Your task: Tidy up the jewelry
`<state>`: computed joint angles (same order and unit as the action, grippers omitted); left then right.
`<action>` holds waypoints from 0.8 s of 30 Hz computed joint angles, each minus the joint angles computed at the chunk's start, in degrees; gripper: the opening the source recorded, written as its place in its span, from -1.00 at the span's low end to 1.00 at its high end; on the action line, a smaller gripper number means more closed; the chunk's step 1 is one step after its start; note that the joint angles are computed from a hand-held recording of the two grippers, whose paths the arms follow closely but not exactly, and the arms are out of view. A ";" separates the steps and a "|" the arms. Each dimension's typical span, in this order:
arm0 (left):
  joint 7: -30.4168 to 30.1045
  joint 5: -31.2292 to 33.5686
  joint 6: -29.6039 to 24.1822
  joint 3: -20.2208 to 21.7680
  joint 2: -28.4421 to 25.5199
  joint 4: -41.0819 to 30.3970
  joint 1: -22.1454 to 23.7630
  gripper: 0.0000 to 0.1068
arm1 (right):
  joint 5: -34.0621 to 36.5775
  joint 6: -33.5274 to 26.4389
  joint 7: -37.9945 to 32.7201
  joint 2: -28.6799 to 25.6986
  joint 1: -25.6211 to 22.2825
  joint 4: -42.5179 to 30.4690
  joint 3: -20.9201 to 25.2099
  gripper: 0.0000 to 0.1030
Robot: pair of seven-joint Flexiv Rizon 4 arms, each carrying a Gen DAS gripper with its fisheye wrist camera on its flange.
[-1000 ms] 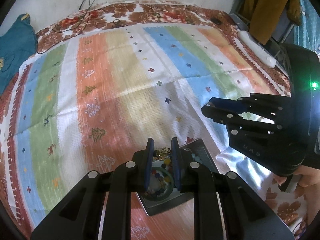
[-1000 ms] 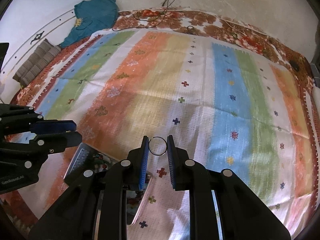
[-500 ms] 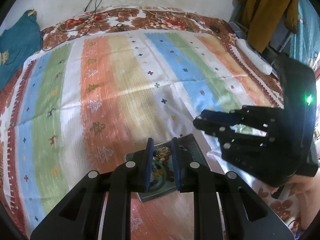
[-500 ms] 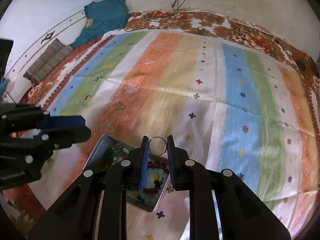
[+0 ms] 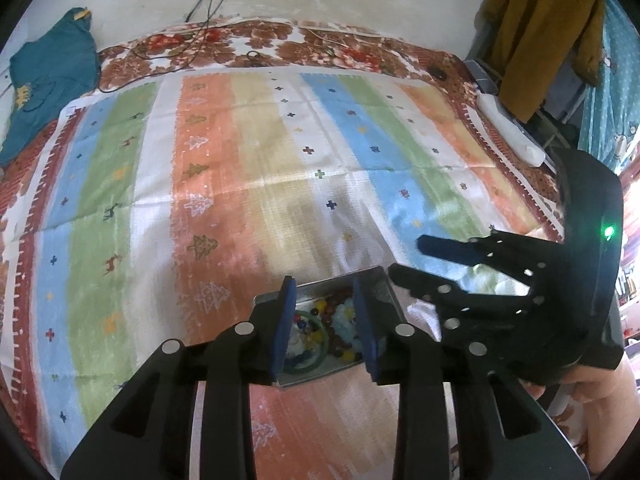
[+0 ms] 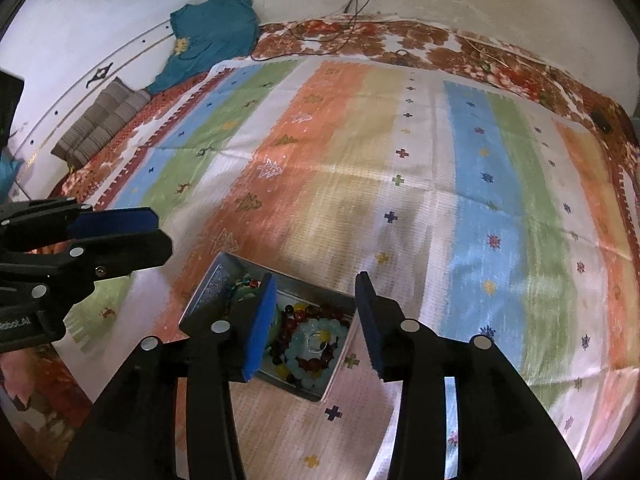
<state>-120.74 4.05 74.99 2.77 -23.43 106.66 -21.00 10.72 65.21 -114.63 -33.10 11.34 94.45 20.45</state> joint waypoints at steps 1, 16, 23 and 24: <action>-0.51 0.55 -0.19 0.52 0.26 0.17 -0.48 -0.37 | 0.30 0.29 0.04 0.30 -0.20 0.34 0.05 -0.12; -12.13 13.22 -2.98 3.35 4.25 1.06 -4.23 0.22 | 5.51 4.68 -2.86 4.70 -3.28 5.39 2.17 0.34; -17.99 18.77 -3.13 3.78 6.63 2.35 -5.05 0.48 | 7.08 9.35 -6.05 7.12 -4.77 9.19 4.41 0.44; -18.86 19.87 -3.57 3.82 6.88 2.30 -5.21 0.50 | 7.69 9.07 -6.40 7.26 -5.27 9.14 4.80 0.45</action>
<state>-139.59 23.93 71.41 6.59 -16.54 108.96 -26.21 18.41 74.27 -121.02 -25.84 6.07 103.60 25.25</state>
